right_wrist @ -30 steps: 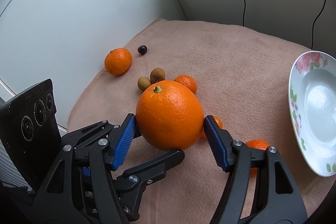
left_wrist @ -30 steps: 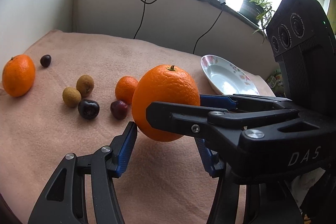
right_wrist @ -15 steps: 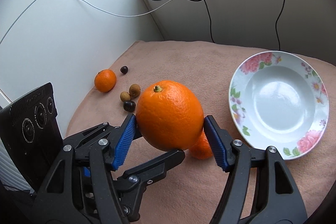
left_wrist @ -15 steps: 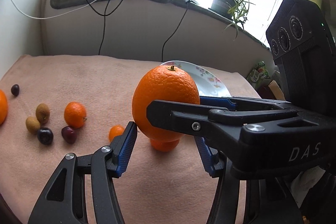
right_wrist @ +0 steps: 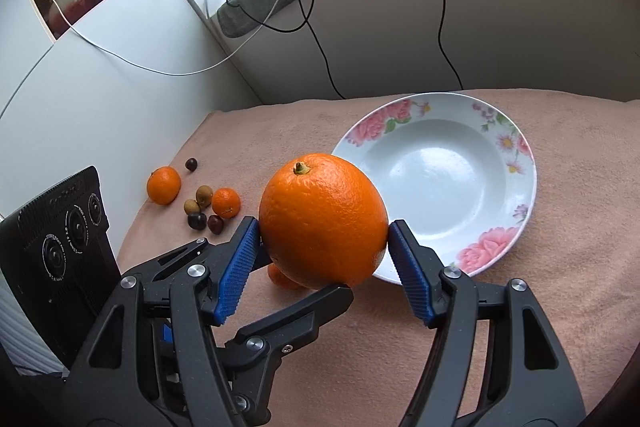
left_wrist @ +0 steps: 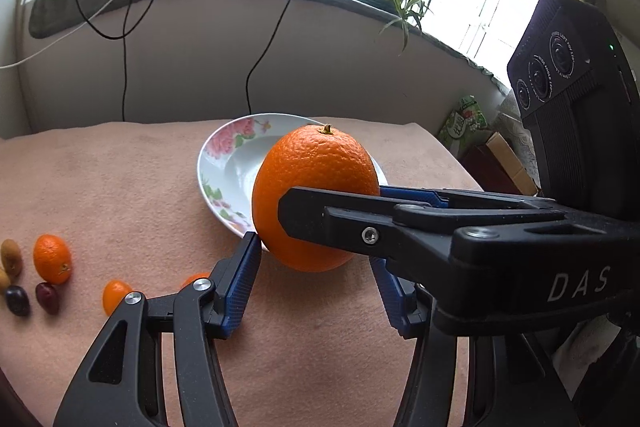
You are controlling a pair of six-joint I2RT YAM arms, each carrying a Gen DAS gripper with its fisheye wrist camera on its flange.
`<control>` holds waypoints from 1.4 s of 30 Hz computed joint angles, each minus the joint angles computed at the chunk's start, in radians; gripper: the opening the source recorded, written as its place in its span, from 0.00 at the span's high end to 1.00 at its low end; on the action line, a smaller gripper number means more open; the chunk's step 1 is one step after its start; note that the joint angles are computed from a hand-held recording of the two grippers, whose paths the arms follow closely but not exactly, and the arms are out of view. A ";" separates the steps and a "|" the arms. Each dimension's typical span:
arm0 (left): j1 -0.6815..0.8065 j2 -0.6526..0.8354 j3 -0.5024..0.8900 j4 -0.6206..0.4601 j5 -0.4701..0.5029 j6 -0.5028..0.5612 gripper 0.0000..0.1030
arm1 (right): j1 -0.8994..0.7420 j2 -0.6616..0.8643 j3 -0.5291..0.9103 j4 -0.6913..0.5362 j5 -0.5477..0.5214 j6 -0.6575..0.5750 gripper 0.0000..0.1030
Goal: Organize fruits
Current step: 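Carry the large orange into the white floral plate and open the right gripper, then move the right gripper to a tangerine while the left gripper approaches a small orange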
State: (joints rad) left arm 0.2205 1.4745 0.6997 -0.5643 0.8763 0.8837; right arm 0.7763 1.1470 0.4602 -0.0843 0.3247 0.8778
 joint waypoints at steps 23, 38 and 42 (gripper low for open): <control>-0.113 0.000 -0.039 0.144 -0.065 -0.112 0.51 | -0.095 -0.026 -0.043 0.014 -0.004 -0.036 0.34; 0.003 0.048 0.011 0.044 -0.042 0.016 0.42 | 0.004 -0.127 -0.069 -0.068 0.138 0.035 0.24; 0.037 0.046 0.019 0.010 -0.029 0.057 0.39 | 0.049 -0.135 -0.064 -0.100 0.171 0.060 0.24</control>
